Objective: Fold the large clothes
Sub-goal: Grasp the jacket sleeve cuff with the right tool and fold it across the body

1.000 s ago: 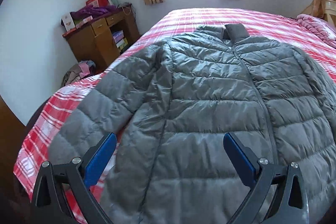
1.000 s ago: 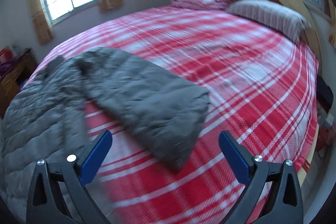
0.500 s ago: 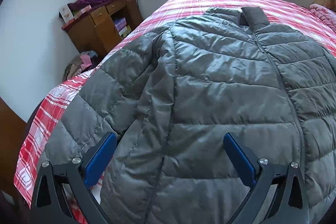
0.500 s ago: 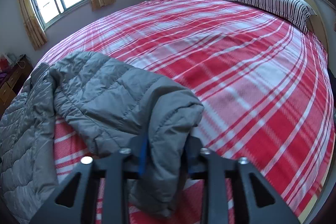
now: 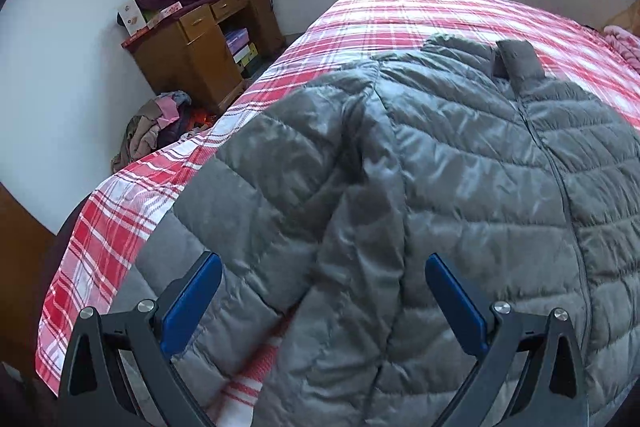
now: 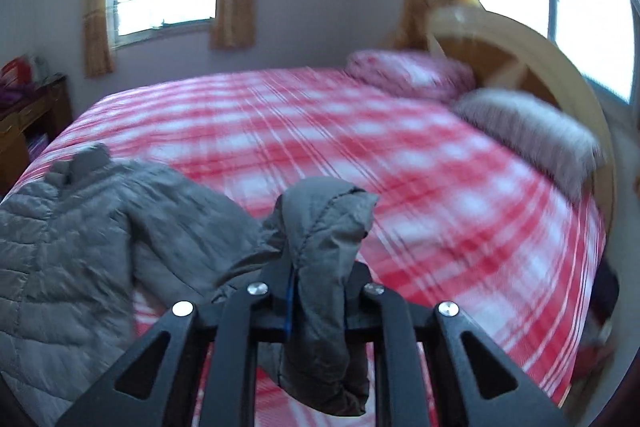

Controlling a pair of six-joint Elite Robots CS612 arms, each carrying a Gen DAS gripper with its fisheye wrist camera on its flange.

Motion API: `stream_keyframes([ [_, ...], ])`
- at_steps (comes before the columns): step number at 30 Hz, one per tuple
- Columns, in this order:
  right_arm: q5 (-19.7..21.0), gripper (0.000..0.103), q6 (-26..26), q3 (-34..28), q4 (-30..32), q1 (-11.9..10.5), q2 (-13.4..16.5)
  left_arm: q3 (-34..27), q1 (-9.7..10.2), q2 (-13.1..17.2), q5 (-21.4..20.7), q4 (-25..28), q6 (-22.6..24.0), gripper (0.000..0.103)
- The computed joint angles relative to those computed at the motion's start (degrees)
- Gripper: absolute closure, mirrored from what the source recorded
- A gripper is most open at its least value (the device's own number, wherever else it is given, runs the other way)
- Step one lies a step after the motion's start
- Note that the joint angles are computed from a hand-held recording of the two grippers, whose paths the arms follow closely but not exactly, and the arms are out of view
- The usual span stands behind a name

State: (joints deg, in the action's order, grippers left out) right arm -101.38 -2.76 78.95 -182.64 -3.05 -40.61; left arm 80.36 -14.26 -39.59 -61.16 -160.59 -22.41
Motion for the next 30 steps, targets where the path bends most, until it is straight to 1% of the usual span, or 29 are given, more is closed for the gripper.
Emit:
stream_keyframes([
  [2, 0.43, 0.087, -2.61, -1.02, -0.71, 1.01, 0.23, -0.23, 0.21, 0.05, -0.56, -0.45, 0.17, 0.001],
  [5, 1.08, 0.087, -7.77, -3.81, -1.34, 3.38, 1.36, -0.68, 0.39, 0.25, -1.13, -0.95, 0.98, 0.001],
  [6, 1.08, 0.087, -8.8, -4.06, -1.71, 3.93, 1.52, -0.75, 0.47, 0.29, -1.4, -1.17, 1.25, 0.001],
  [7, 1.34, 0.087, -10.66, -5.19, -1.81, 4.91, 2.13, -0.78, 0.59, 0.35, -1.63, -1.65, 1.62, 0.001],
  [8, 1.59, 0.087, -11.6, -5.56, -1.84, 5.33, 2.33, -0.77, 0.69, 0.38, -1.73, -2.06, 1.88, 0.001],
  [10, 2.23, 0.087, -14.39, -7.56, -1.7, 6.94, 3.59, -0.87, 0.97, 0.45, -1.88, -2.43, 1.99, 0.001],
  [11, 2.64, 0.087, -15.17, -7.94, -1.7, 7.31, 3.89, -1.0, 1.17, 0.56, -1.86, -2.59, 2.05, 0.001],
  [13, 3.43, 0.087, -17.34, -9.82, -1.14, 8.71, 5.21, -1.24, 1.44, 0.77, -1.11, -2.7, 2.02, 0.001],
  [17, 4.79, 0.087, -19.94, -13.68, 1.46, 10.7, 7.89, -1.38, 1.97, 1.05, 0.33, -3.38, 1.6, 0.001],
  [20, 5.09, 0.087, -21.48, -16.03, 2.56, 12.03, 9.93, -1.33, 2.4, 1.24, 0.63, -3.62, 0.85, 0.001],
  [25, 5.47, 0.087, -21.86, -18.71, 5.29, 13.17, 12.89, -1.91, 2.76, 1.79, 0.66, -1.26, 0.06, 0.001],
  [26, 5.49, 0.087, -21.74, -18.6, 5.68, 13.35, 13.03, -2.08, 2.77, 1.88, 0.74, -0.55, -0.16, 0.001],
  [28, 5.83, 0.082, -21.66, -19.18, 7.58, 13.63, 13.68, -2.26, 2.77, 1.91, 0.68, 0.27, -0.46, 0.001],
  [29, 6.29, 0.067, -21.78, -19.45, 8.5, 13.68, 14.07, -2.22, 2.76, 1.79, 0.56, 0.52, -0.54, 0.001],
  [30, 7.1, 0.039, -22.02, -18.98, 9.16, 13.61, 13.85, -2.09, 2.64, 1.64, 0.79, 0.54, -0.65, 0.001],
])
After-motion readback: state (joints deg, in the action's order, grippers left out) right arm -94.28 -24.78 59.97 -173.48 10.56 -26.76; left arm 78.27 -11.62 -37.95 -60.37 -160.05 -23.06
